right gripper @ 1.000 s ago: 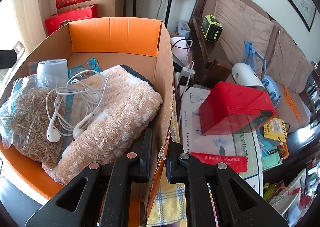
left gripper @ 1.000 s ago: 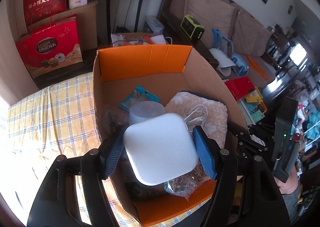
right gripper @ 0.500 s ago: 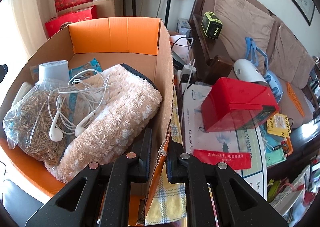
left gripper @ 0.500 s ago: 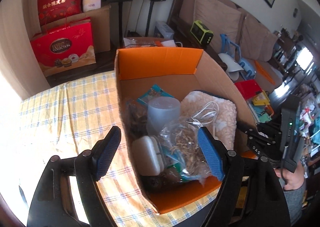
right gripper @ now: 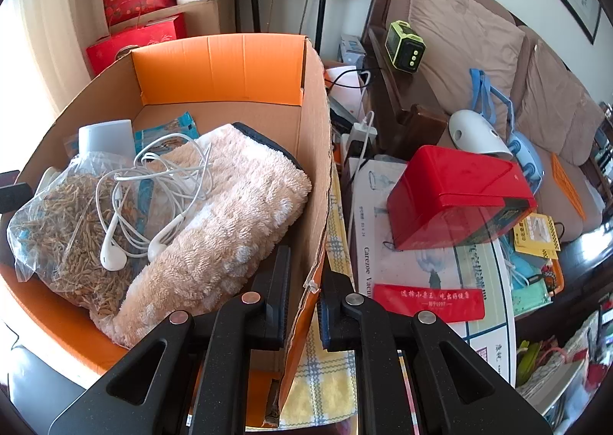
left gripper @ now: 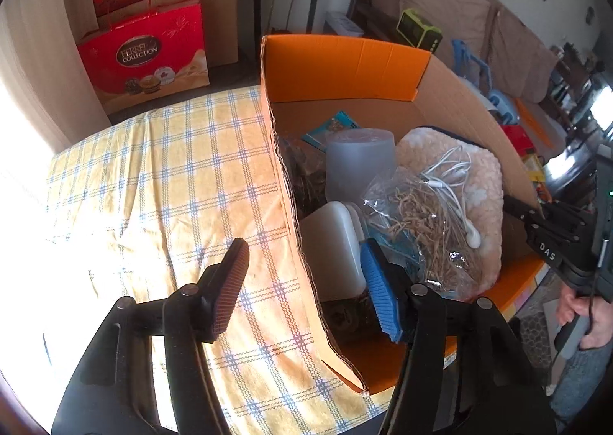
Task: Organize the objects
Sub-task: 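Carry the white case into the box and open the left gripper, then withdraw the left gripper from the box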
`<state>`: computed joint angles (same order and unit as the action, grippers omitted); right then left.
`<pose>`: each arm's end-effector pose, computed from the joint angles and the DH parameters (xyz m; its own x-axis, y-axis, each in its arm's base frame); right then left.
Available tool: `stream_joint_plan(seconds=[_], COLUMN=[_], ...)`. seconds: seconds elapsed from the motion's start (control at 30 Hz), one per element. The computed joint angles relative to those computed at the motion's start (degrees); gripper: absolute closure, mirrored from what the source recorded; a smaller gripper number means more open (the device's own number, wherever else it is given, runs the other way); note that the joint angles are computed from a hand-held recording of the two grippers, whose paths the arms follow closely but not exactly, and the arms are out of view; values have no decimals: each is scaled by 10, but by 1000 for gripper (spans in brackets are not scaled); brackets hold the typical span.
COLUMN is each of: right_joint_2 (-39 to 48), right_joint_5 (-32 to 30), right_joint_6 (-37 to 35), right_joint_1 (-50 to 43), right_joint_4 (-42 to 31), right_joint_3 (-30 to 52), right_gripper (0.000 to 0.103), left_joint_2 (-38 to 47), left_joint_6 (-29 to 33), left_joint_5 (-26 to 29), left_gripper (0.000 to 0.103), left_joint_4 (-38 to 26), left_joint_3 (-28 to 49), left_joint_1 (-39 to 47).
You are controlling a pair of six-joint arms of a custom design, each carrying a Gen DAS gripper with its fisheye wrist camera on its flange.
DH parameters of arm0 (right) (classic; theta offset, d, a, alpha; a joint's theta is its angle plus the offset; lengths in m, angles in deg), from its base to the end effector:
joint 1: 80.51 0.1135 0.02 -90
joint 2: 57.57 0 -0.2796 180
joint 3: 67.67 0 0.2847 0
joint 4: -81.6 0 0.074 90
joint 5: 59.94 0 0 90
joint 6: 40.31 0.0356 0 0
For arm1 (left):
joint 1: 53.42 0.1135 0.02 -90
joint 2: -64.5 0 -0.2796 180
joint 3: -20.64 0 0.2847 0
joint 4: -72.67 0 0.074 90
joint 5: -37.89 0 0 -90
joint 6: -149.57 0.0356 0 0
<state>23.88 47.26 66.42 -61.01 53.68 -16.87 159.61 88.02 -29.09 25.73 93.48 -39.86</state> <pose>0.2672 0.0834 0.1527 -0.8202 0.0013 -0.5720 0.0654 0.9937 -0.0915 0.3399 0.0677 0.1843 -0.8376 0.2490 -0.4862 0.3619 0.9197 -0.1523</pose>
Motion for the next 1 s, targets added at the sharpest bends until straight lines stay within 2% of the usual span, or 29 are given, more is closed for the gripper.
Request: stream_joint_plan(seconds=[0.03, 0.1, 0.2, 0.4, 0.7, 1.0], right_joint_2=[0, 0, 0, 9, 24, 23], right_joint_5=[0, 0, -1, 17, 18, 31], right_joint_6=[0, 1, 1, 10, 22, 42], right_joint_1=[0, 0, 0, 21, 61, 96], right_joint_4=[0, 0, -1, -1, -6, -6], right_joint_3=[0, 0, 2, 11, 22, 15], right_gripper=[92, 92, 92, 90, 90, 89], left_joint_2=[4, 11, 10, -21, -58, -54], left_joint_6=[1, -1, 2, 6, 41, 57], left_joint_5=[5, 9, 23, 10, 22, 40], left_gripper=[57, 72, 81, 82, 82, 82], left_joint_4=[-4, -10, -15, 9, -24, -38], left_joint_3=[1, 2, 0, -36, -61, -59], left_joint_1=[1, 3, 6, 10, 66, 105])
